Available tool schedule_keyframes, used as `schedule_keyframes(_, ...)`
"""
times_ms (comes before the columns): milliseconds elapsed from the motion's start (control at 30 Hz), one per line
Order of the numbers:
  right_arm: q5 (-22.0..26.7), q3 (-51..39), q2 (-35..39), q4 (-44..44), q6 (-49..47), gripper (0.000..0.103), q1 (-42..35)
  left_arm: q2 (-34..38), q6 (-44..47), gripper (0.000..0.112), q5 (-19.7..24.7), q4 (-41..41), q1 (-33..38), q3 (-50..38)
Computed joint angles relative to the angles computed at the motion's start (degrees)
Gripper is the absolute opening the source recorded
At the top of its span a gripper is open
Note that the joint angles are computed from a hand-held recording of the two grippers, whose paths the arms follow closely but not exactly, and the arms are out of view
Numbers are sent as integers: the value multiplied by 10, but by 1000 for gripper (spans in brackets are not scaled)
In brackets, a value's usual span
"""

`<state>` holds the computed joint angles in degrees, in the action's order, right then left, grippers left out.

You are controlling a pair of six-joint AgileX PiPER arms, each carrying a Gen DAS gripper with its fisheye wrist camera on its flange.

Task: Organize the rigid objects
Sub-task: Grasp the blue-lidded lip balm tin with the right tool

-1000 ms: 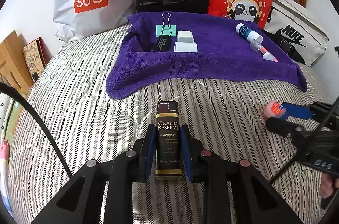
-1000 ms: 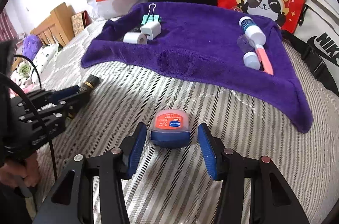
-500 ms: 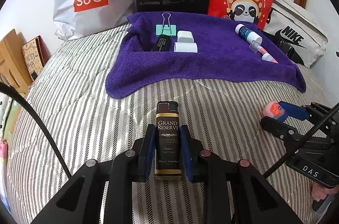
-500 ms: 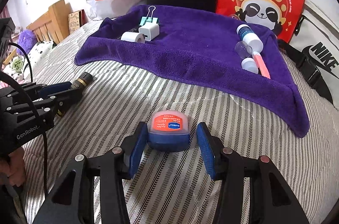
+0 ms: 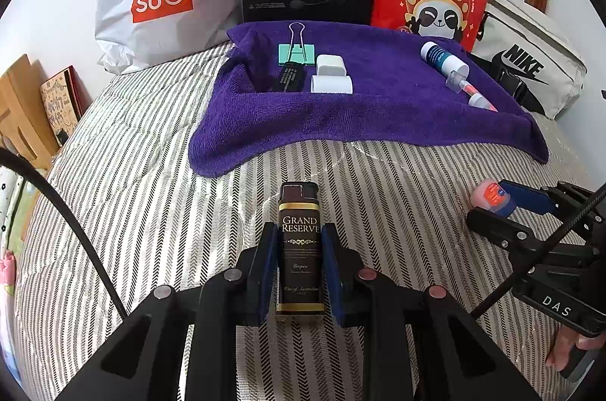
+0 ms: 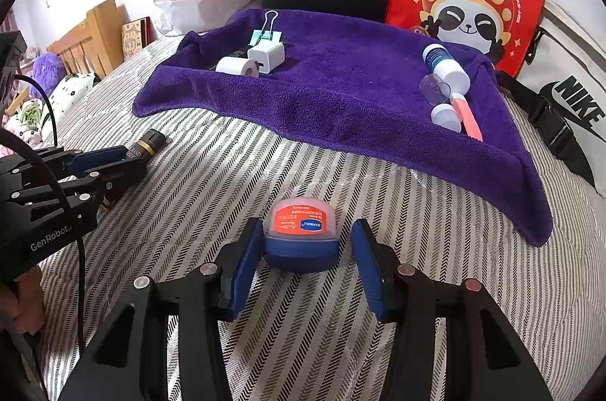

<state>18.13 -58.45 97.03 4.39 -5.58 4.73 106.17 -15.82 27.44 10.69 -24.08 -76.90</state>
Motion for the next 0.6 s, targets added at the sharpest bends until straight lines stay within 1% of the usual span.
schedule_keyframes(400, 1, 0, 0, 3, -2, 48, 0, 0, 5, 23, 0, -3, 2, -1)
schedule_keyframes(500, -1, 0, -1, 3, 3, 43, -2, 0, 3, 23, 1, -2, 1, -1)
schedule_keyframes(533, -1, 1, -1, 5, 4, 37, -4, 0, 2, 23, 1, -1, 1, -1)
schedule_keyframes(600, -1, 3, -3, 67, -49, 37, -18, -1, 6, 23, 0, -6, 2, 0)
